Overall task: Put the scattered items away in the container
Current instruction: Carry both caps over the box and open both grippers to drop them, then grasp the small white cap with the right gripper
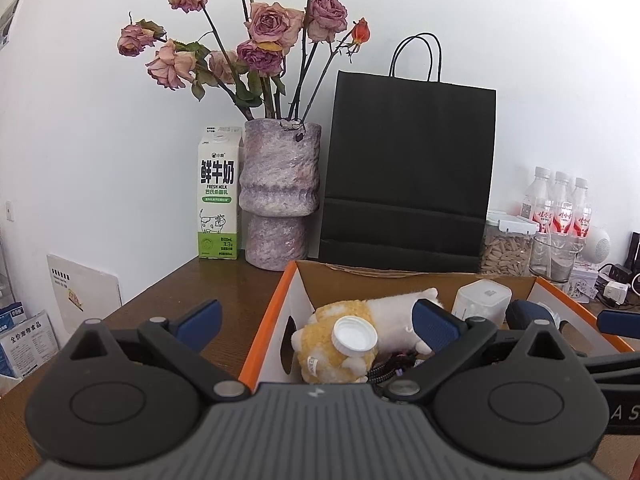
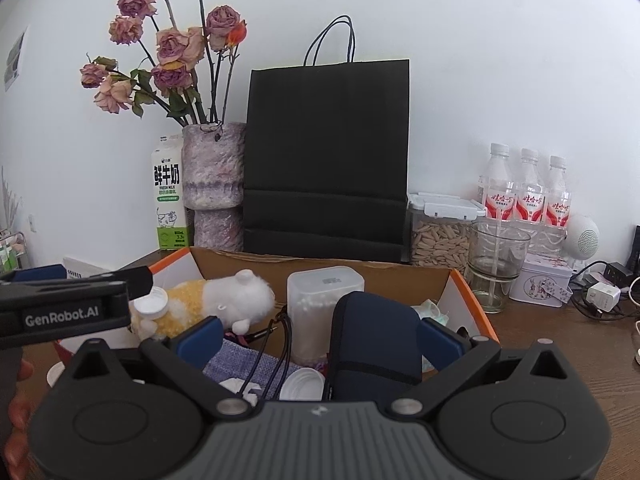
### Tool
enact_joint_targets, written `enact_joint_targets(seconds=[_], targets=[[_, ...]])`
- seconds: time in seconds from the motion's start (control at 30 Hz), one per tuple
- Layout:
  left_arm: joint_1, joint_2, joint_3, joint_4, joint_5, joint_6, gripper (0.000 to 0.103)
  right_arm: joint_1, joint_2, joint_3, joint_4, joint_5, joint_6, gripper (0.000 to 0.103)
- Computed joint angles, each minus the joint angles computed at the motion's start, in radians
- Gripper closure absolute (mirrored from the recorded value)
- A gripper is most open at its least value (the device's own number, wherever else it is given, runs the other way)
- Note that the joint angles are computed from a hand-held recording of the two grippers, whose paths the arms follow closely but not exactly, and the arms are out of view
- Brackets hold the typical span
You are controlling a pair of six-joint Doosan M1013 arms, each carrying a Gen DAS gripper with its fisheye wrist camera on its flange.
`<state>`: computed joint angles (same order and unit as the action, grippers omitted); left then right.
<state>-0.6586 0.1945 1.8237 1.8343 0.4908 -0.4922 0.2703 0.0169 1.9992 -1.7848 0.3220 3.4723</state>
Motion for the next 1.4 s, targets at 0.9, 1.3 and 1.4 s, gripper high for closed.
enact_joint_targets(seconds=[0.9, 1.3, 1.4], targets=[[0.02, -0.136, 0.166, -0.089, 0.029, 0.068, 0.0, 0.127, -0.104, 0.135, 0.147, 0.114, -0.122, 0.0], [0.062, -0.162, 0.191, -0.182, -0.004, 0.151, 0.0, 0.13, -0.073, 0.088, 0.483, 0.063, -0.441, 0.001], [0.073, -0.162, 0.189, -0.214, -0.011, 0.18, 0.0, 0.134, -0.049, 0.057, 0.599, 0.067, -0.549, 0.009]])
